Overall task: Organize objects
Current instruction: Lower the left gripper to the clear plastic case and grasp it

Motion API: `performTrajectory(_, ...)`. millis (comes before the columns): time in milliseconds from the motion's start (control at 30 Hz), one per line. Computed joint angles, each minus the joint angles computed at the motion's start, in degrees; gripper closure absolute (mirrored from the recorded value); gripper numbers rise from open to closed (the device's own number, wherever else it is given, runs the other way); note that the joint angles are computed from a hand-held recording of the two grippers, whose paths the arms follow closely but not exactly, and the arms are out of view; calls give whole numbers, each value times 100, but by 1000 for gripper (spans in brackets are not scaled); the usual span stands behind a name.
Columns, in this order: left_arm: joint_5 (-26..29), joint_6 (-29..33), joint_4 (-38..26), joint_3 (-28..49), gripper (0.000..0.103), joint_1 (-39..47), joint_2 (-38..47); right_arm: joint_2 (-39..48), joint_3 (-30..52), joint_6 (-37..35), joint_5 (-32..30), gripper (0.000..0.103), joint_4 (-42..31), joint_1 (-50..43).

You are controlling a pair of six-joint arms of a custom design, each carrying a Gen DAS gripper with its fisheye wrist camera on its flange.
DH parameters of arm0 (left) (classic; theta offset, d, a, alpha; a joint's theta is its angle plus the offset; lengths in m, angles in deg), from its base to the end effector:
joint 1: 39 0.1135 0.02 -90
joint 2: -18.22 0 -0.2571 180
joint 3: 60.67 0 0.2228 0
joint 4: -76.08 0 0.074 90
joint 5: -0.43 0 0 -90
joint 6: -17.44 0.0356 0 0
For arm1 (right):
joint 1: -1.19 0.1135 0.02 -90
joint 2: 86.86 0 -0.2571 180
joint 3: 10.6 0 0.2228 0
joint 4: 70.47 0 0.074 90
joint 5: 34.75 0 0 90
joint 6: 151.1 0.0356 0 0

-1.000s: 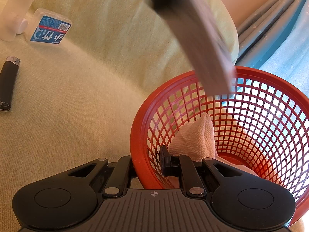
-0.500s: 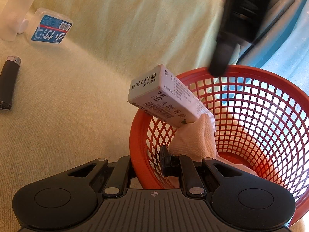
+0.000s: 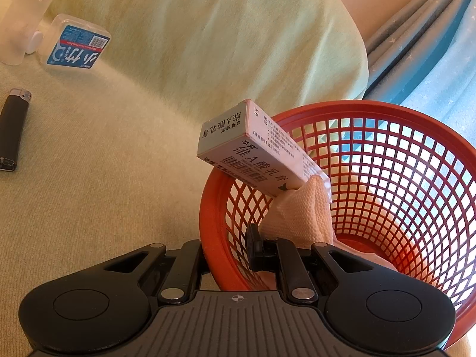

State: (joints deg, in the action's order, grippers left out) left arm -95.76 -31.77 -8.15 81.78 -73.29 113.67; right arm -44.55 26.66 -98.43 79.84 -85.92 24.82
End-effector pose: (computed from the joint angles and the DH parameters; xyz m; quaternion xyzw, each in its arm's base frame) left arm 0.2364 -0.1565 0.4662 0.5260 0.7239 0.0734 0.4403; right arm 0.1447 0.0471 0.2297 -0.3026 0.7534 -0.2401 0.5321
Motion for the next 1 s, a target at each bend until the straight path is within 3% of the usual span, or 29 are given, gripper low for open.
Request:
performTrajectory(200, 560, -131, -669, -268, 58, 1006, -475, 190, -9, 26, 112, 95, 174, 113)
performTrajectory(333, 771, 87, -793, -994, 57, 1332, -857, 235, -40, 21, 168, 95, 236, 162)
performTrajectory(533, 764, 129, -593, -1894, 57, 1409, -1062, 254, -69, 9, 194, 95, 275, 182)
performTrajectory(700, 691, 167, -584, -2012, 60, 1339, -927, 237, -75, -3, 184, 95, 265, 168)
performTrajectory(833, 594, 312, -680, -1959, 72, 1240, -890, 244, -80, -3, 195, 95, 274, 177)
performTrajectory(1000, 382, 766, -647, -2102, 73, 991, -1142, 189, -102, -32, 155, 95, 248, 129)
